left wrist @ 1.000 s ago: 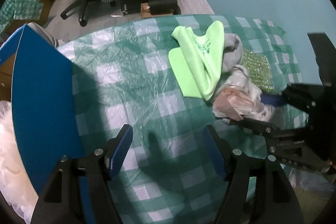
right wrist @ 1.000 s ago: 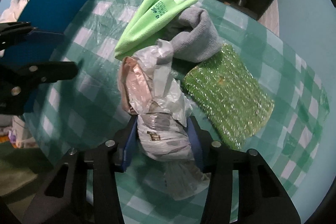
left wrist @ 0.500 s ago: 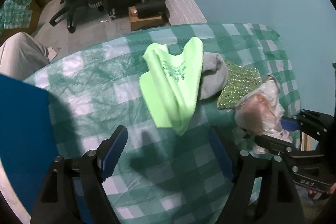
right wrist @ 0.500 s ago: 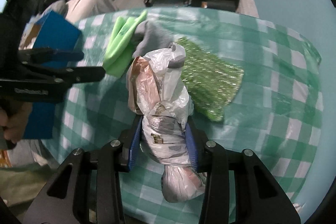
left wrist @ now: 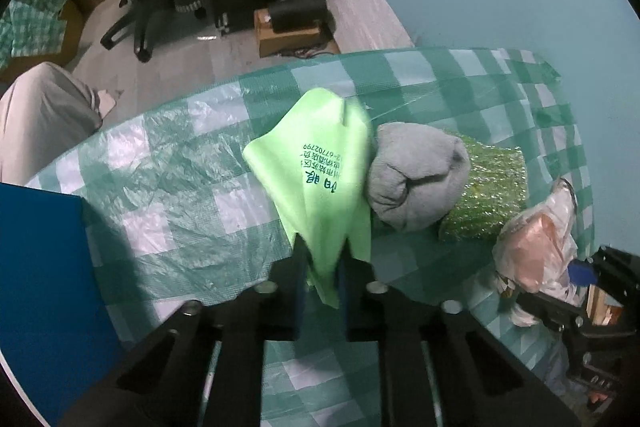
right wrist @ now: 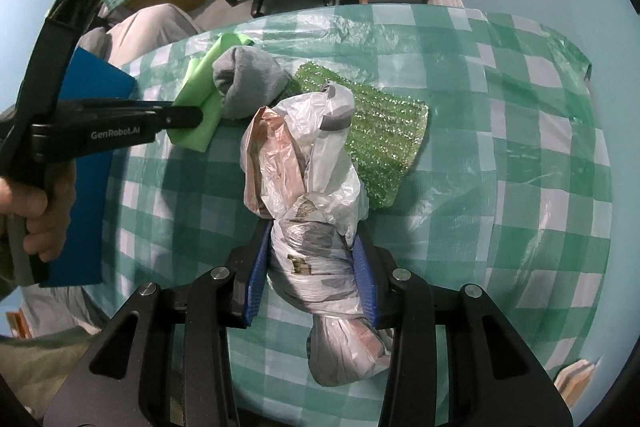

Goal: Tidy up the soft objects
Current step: 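Grasp and lift the lime green foam piece with the left gripper while the right lifts the bag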

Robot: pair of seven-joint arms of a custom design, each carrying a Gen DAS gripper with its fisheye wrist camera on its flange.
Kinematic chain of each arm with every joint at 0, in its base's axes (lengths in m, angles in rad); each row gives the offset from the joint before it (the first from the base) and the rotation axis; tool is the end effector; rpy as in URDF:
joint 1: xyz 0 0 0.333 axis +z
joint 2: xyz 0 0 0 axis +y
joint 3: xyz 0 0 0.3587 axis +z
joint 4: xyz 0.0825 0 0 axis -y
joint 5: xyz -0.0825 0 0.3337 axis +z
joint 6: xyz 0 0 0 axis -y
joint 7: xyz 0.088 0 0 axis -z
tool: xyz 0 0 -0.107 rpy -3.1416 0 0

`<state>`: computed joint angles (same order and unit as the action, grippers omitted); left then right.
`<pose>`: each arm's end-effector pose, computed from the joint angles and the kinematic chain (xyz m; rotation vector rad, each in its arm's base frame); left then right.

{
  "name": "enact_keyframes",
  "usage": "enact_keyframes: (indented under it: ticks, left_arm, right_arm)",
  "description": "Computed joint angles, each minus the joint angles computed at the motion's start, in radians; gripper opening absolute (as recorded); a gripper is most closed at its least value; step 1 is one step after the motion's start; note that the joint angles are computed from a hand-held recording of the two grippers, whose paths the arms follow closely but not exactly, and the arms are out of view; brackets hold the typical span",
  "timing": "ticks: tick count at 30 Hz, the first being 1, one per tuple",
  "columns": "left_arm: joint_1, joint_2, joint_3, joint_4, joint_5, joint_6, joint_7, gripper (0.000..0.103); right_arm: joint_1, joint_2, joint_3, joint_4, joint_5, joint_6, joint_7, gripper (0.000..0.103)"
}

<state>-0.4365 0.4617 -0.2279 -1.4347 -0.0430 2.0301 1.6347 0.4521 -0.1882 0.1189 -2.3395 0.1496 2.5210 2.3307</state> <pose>0.5504 -0.3927 0.5010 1.3213 -2.7734 0.2971 0.3853 0.2496 0.5181 -1.6493 2.2188 0.0579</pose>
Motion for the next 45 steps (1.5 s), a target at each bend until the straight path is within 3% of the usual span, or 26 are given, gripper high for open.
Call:
enact_keyframes:
  ticks: [26,45]
  left_arm:
    - [0.080,-0.271,-0.015,-0.329,-0.052,0.148,0.034,0.005]
    - [0.135,-0.405,-0.016,-0.363,-0.104,0.135,0.040,0.005]
  right_arm:
    - [-0.002,0.012,0.015,0.089,-0.065,-0.034,-0.018,0.039]
    - [0.007,0.039,0.037,0.238,-0.132,-0.138,0.020,0.039]
